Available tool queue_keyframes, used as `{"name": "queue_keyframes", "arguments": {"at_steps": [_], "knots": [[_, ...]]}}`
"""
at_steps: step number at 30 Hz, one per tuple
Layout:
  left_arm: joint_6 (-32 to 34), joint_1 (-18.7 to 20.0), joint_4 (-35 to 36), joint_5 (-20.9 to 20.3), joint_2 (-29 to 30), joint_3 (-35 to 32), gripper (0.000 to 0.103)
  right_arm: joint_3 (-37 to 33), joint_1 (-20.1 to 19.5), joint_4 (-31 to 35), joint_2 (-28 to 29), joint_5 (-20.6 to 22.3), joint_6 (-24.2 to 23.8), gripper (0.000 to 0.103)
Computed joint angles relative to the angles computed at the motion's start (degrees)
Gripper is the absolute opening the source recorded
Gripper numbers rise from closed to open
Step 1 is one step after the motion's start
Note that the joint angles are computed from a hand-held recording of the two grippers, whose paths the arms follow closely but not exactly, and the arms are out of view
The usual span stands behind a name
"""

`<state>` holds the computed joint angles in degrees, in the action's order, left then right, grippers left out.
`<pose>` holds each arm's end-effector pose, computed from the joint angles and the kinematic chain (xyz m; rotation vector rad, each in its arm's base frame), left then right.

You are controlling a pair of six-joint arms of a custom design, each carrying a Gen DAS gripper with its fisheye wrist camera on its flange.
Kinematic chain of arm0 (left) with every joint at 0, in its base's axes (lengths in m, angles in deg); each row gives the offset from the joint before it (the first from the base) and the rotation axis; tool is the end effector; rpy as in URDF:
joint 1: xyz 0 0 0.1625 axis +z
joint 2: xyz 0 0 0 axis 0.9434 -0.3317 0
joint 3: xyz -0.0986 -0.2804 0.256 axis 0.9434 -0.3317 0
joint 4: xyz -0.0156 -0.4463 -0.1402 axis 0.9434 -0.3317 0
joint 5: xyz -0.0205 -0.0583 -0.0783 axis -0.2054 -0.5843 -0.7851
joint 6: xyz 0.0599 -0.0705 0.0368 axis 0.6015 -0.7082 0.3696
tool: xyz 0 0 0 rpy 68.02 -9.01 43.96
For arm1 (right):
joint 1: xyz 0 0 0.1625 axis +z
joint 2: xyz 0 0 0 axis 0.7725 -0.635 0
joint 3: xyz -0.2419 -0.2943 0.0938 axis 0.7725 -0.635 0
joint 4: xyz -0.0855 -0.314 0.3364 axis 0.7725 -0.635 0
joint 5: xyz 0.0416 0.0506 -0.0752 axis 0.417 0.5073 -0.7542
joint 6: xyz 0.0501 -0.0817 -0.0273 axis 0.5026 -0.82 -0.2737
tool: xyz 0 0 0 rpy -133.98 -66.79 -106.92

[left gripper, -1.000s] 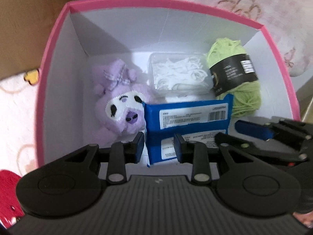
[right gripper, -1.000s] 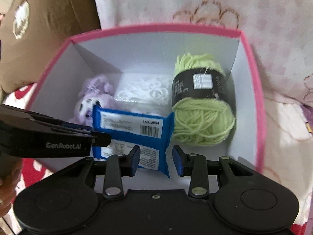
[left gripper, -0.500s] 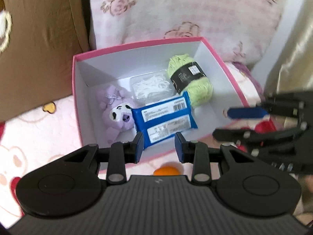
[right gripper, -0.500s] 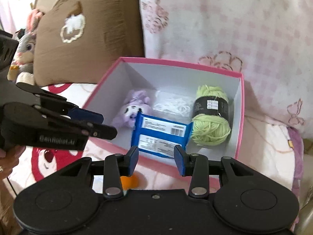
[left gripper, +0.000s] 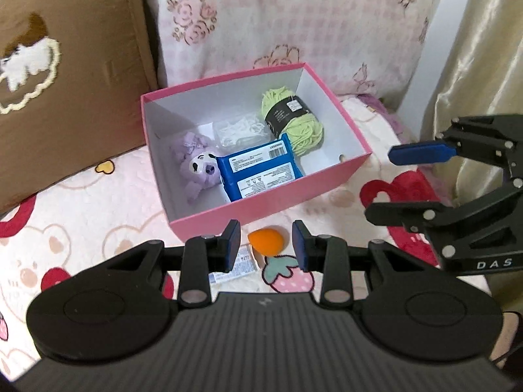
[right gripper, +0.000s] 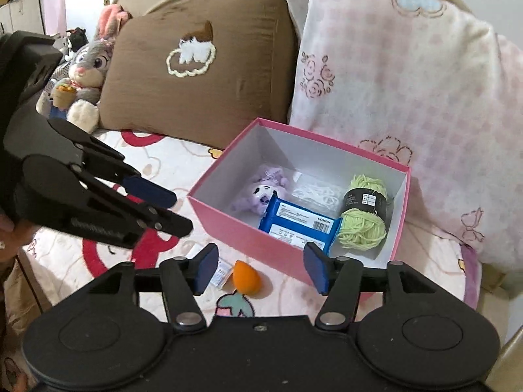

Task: Organize objects
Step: 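Withdraw the left gripper and move it toward the white tissue pack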

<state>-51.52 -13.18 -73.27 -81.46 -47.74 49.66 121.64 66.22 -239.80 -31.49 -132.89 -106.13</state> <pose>-0.1236 -0.5727 0.3676 0.3131 2.4046 -0.7513 0.4231 -0.6111 0.0859 1.4078 -2.3838 0.4107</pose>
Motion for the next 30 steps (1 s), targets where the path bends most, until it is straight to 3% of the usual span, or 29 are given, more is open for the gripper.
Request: {"name": "queue_keyframes", "arguments": {"at_steps": [5,10,14,16,30], "knots": [[-2.09,-2.59,2.29,-0.27,-5.30,3.92,0.034,7.36,-0.57,-3.82,-5.51,3.11,0.12,0.075],[-3.39,-4.81,5.73,-0.85,-9.62,7.26,0.041,12.93,0.13,-8.03,-8.65,2.80,-0.45,0.083],[-5.38,-5.93,9.95,-1.79,-11.80,8.78,0.043,15.70,1.17,-9.26,-9.74,1.03,-0.23,0.084],[-5.64,-6.58,11.08,-1.94,-13.05,9.87,0.050,17.23,1.64,-10.67,-10.26,0.33,-0.56,0.084],[-6.70,-6.70,13.06,-2.96,-18.83,14.57,0.065,23.18,1.29,-12.74,-12.43,3.89,2.12,0.085]]}}
